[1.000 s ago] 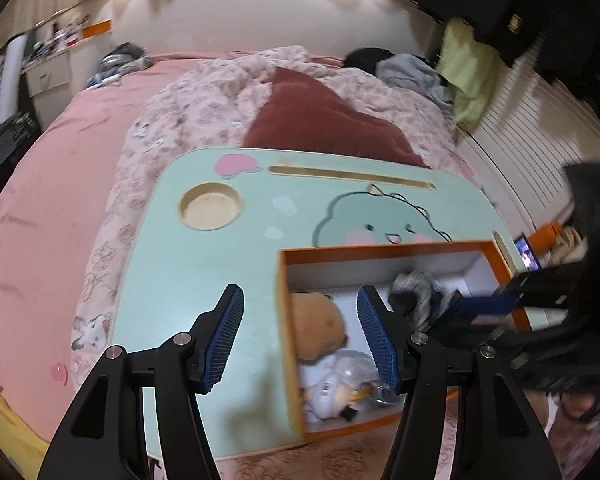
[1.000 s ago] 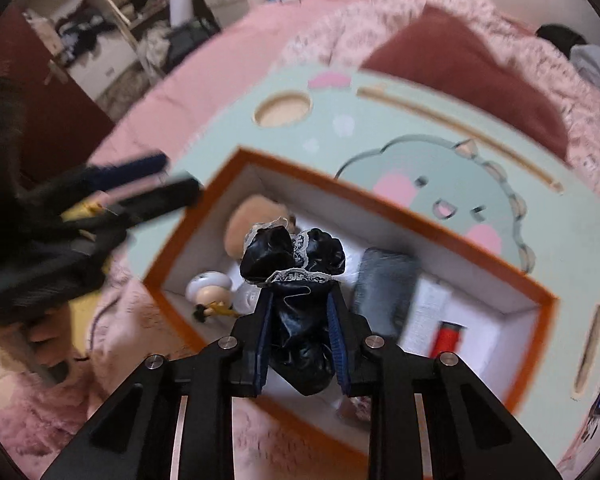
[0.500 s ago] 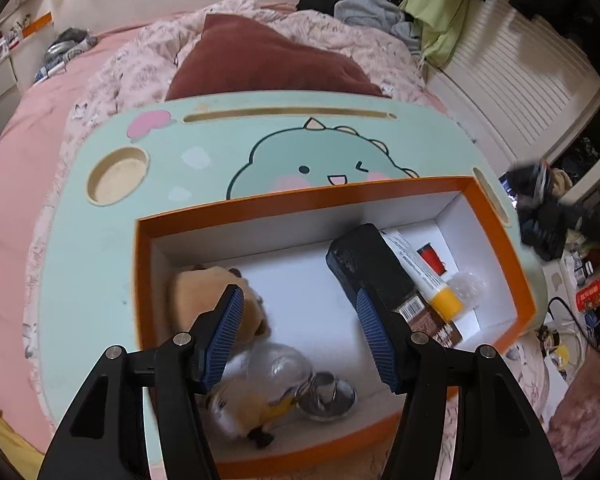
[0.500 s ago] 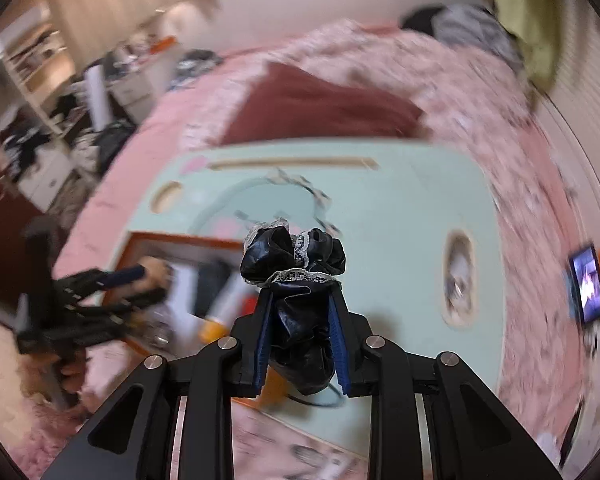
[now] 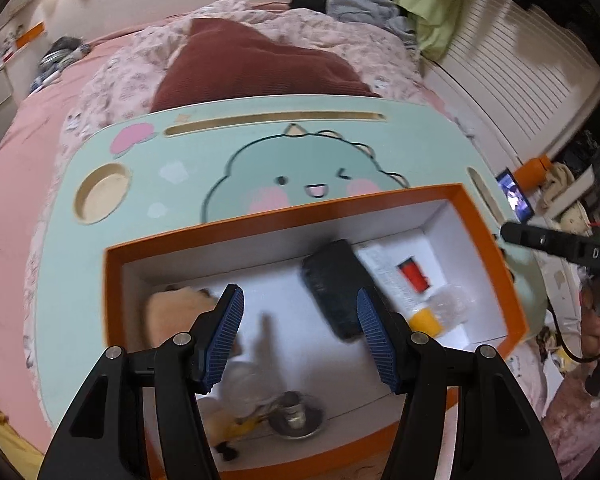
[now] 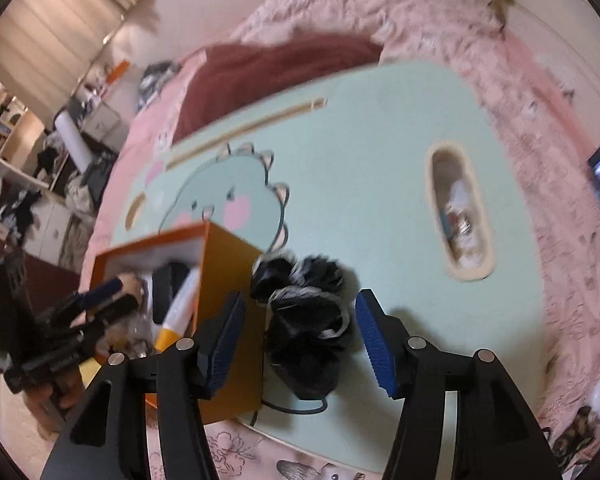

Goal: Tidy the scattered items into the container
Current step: 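Place black lace cloth on desk with right gripper while left gripper grasps red pouch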

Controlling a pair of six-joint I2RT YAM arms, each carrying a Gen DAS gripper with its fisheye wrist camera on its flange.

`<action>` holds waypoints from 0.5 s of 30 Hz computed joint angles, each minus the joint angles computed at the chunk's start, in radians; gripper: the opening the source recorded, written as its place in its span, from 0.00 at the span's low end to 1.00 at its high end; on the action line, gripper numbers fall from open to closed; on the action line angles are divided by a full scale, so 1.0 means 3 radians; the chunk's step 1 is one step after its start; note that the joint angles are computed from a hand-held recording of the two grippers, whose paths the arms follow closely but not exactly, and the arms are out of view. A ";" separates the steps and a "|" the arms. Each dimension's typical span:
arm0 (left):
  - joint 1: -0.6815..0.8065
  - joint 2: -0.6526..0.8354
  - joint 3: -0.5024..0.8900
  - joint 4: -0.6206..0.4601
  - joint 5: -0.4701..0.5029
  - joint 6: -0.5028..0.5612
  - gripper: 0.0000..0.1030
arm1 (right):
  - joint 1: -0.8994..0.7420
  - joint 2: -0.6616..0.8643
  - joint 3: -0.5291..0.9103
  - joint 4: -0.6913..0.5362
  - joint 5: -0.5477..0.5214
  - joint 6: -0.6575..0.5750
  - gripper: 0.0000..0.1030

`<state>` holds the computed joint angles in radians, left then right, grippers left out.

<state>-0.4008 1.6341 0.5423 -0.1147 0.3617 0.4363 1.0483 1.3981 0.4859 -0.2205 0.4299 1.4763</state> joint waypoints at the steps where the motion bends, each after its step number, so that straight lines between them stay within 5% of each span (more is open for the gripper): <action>1: -0.0083 0.0014 -0.0010 0.0046 -0.0058 -0.0041 0.58 | 0.0067 -0.0006 0.0079 -0.0186 0.0119 0.0063 0.56; 5: -0.0342 0.0248 0.0086 0.0136 -0.0267 -0.0205 0.55 | 0.0230 -0.0034 0.0165 -0.0329 0.0256 0.0091 0.57; 15: -0.0499 0.0764 0.0499 -0.0132 -0.0094 -0.0576 0.55 | 0.0240 0.0157 0.0176 -0.0051 0.0186 -0.0061 0.57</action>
